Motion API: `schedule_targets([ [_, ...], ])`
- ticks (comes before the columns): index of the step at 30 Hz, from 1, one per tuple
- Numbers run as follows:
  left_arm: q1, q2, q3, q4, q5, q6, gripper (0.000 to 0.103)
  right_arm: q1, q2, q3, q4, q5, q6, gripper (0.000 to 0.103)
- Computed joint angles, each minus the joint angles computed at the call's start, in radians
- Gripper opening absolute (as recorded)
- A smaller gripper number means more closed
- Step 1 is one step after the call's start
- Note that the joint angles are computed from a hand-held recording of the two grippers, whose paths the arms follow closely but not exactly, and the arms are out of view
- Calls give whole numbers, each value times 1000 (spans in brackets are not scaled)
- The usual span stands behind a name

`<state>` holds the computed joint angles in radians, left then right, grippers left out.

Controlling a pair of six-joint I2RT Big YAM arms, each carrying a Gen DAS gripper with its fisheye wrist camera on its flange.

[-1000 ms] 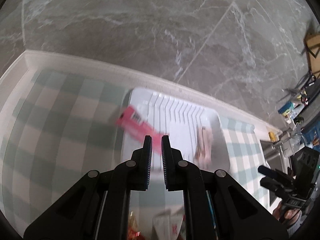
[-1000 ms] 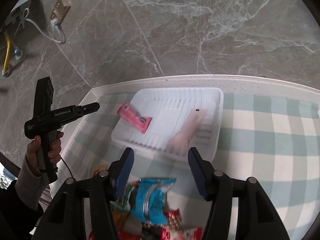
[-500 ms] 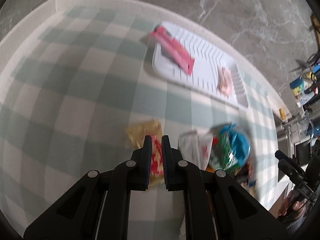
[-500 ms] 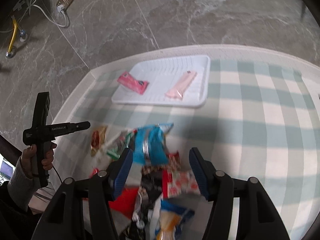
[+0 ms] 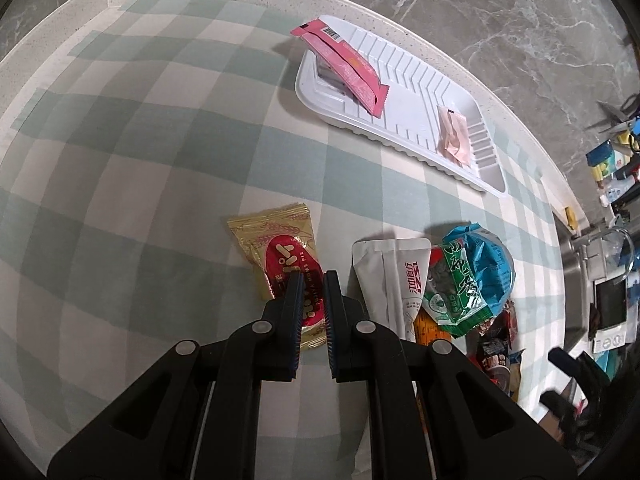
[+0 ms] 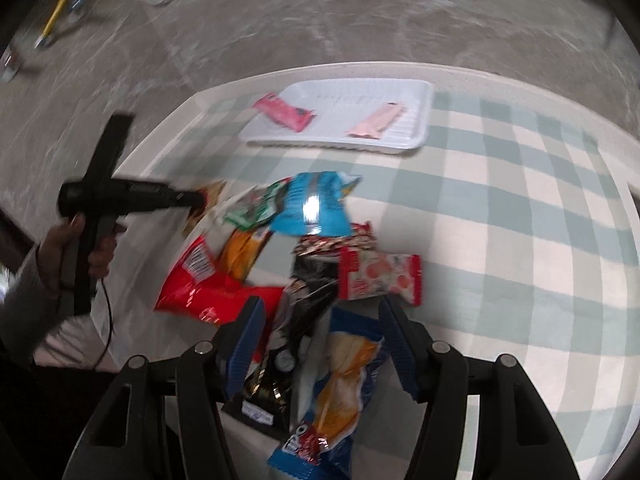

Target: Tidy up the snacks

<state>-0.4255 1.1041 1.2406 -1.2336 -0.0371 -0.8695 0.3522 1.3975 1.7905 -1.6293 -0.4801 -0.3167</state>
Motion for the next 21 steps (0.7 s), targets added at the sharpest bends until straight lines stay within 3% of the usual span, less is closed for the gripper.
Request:
schedule_targets([
  [6, 0, -5, -1, -6, -4, -9, 9, 95, -34, -18, 8, 43, -160, 66],
  [13, 0, -21, -8, -12, -7, -25, 9, 214, -82, -97, 94, 165, -349, 66],
  [21, 0, -34, -12, -20, -11, -37, 9, 279, -105, -168, 179, 247, -468, 66],
])
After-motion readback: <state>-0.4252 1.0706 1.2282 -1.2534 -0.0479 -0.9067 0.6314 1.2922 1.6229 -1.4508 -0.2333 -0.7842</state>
